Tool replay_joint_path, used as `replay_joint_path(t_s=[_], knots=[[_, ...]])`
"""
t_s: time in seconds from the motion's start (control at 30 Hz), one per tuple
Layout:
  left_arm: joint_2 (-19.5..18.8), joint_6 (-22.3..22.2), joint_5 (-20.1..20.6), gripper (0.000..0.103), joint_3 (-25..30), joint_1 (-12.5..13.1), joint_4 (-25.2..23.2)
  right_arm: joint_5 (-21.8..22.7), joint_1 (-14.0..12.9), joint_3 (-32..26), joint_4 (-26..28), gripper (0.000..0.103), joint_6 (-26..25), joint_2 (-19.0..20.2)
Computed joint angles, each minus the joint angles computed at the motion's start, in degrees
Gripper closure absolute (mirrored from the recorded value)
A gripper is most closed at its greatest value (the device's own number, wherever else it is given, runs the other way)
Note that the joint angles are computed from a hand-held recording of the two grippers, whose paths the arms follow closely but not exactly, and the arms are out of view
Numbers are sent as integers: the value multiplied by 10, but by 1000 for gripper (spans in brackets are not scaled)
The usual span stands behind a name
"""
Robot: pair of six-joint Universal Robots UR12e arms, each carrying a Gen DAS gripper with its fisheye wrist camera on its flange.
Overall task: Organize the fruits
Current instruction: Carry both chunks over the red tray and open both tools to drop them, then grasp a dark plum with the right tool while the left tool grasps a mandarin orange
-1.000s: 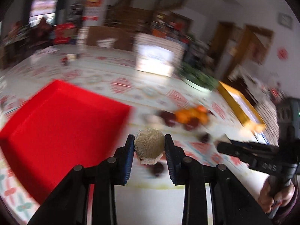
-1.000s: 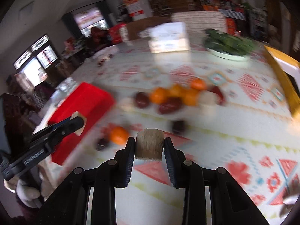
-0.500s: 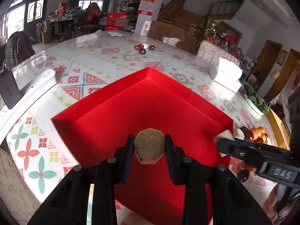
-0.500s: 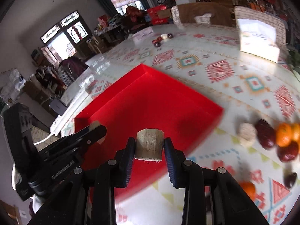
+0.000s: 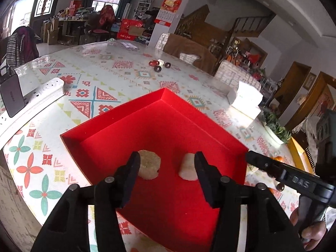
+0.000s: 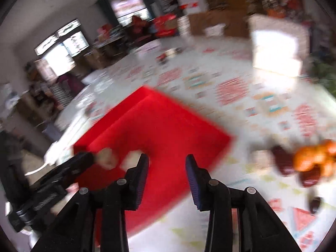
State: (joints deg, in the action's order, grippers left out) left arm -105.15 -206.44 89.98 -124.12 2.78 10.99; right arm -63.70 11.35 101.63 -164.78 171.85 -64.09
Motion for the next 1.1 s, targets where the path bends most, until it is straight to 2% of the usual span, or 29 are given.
replay_joint_path(t_s=[0.07,0.2,0.3,0.43,0.53,0.67,0.73,0.8,0.9,1.0,1.1], knots=[[1,-1,-2,49,-2,-2,10,-50,4,-3,-4,63,5,1],[2,1,-4,48,-3,-6,16,-99,9,-34,59,63,10,17],[3,2,-6,48,-4,-6,14,-107,9,-57,87,64,5,31],[4,4,-10,48,-3,-7,13,-185,22,-74,56,66,-21,45],[3,7,-12,48,-1,-11,13,-193,23,-96,62,66,-33,59],[3,12,-15,47,3,-18,9,-246,36,-122,57,66,-58,76],[5,18,-17,45,3,-21,7,-232,34,-126,61,66,-69,76],[8,26,-15,42,3,-26,10,-183,20,-114,51,66,-54,63],[10,41,-17,40,5,-34,16,-92,-15,-74,35,65,-18,26],[8,62,-24,34,9,-45,25,-48,-46,-34,26,60,-4,-4],[-1,82,-43,33,20,-58,17,-22,-82,12,29,59,0,-31]])
